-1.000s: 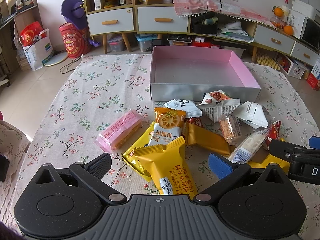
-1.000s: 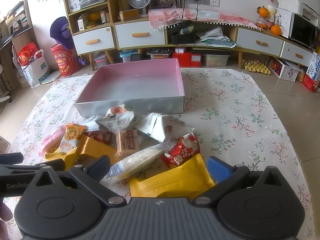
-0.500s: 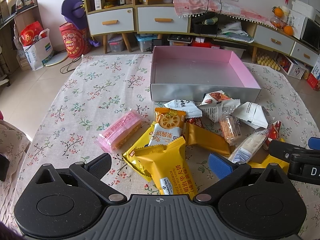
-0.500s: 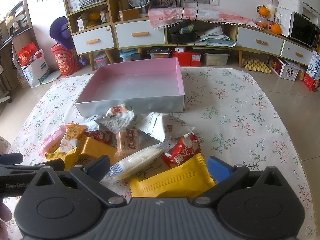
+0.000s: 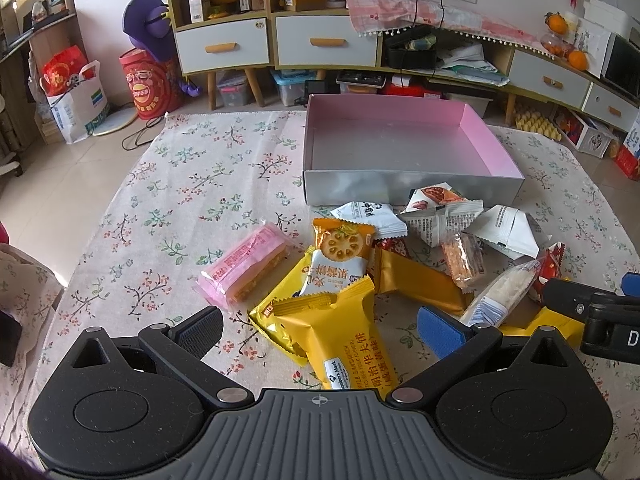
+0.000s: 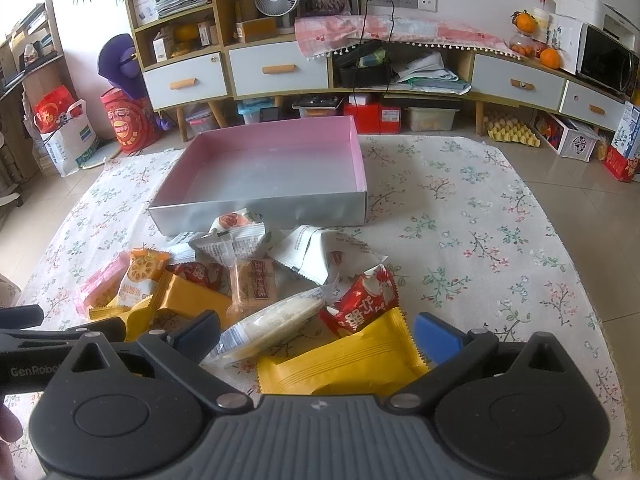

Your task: Organize snacks

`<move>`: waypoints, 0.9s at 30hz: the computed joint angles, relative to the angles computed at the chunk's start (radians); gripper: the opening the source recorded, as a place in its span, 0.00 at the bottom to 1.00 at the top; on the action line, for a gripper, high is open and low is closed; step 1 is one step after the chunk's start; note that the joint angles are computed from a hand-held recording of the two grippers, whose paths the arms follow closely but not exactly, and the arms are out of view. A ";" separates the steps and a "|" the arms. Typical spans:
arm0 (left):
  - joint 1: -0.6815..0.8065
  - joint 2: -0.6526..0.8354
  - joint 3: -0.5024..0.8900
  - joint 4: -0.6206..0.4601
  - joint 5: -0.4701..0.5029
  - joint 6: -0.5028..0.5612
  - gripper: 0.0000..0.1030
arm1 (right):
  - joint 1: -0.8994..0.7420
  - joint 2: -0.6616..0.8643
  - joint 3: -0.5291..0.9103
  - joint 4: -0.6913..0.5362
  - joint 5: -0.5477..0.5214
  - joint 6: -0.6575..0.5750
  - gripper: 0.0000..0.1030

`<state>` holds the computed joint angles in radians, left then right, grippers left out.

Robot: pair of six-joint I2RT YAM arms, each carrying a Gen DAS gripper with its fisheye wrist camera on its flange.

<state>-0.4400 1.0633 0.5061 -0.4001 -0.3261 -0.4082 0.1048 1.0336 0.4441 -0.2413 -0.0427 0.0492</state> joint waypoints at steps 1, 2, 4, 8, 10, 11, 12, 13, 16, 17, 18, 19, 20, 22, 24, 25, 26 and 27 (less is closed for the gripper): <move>0.004 -0.002 0.002 0.000 -0.003 0.001 1.00 | -0.010 0.005 0.009 -0.009 -0.007 -0.001 0.88; 0.007 -0.004 0.003 0.000 -0.006 0.001 1.00 | -0.018 0.006 0.017 -0.018 -0.017 0.006 0.88; 0.014 -0.010 0.003 0.008 -0.006 0.014 1.00 | -0.046 0.014 0.038 -0.038 -0.049 0.010 0.88; 0.066 0.025 0.034 0.018 0.064 0.088 1.00 | -0.064 0.065 0.095 -0.075 -0.067 -0.010 0.88; 0.105 0.054 0.064 0.007 0.119 0.127 1.00 | -0.065 0.094 0.120 -0.081 -0.069 -0.029 0.88; 0.125 0.067 0.077 0.006 0.145 0.145 1.00 | -0.072 0.111 0.136 -0.087 -0.086 -0.041 0.88; 0.142 0.080 0.089 0.009 0.167 0.159 1.00 | -0.081 0.130 0.158 -0.107 -0.111 -0.054 0.88; 0.165 0.095 0.103 0.015 0.193 0.172 1.00 | -0.089 0.151 0.183 -0.127 -0.134 -0.061 0.88; 0.227 0.156 0.165 0.009 0.260 0.192 1.00 | -0.101 0.206 0.246 -0.158 -0.167 -0.064 0.88; 0.244 0.178 0.187 0.003 0.278 0.195 1.00 | -0.098 0.221 0.262 -0.159 -0.160 -0.062 0.88; 0.261 0.200 0.206 0.004 0.301 0.195 1.00 | -0.094 0.235 0.276 -0.153 -0.149 -0.058 0.88; 0.283 0.220 0.219 0.012 0.334 0.189 1.00 | -0.093 0.246 0.288 -0.146 -0.140 -0.053 0.88; 0.302 0.241 0.229 0.023 0.362 0.181 1.00 | -0.094 0.262 0.300 -0.139 -0.135 -0.043 0.88; 0.322 0.285 0.244 0.051 0.384 0.169 1.00 | -0.112 0.310 0.335 -0.134 -0.158 -0.019 0.88; 0.332 0.327 0.255 0.090 0.388 0.167 1.00 | -0.133 0.362 0.364 -0.124 -0.191 0.009 0.86; 0.337 0.347 0.256 0.110 0.390 0.163 1.00 | -0.141 0.384 0.370 -0.108 -0.203 0.021 0.85; 0.346 0.367 0.257 0.133 0.402 0.155 0.98 | -0.149 0.406 0.369 -0.081 -0.213 0.035 0.83; 0.358 0.383 0.257 0.154 0.422 0.148 0.98 | -0.156 0.426 0.358 -0.045 -0.219 0.050 0.81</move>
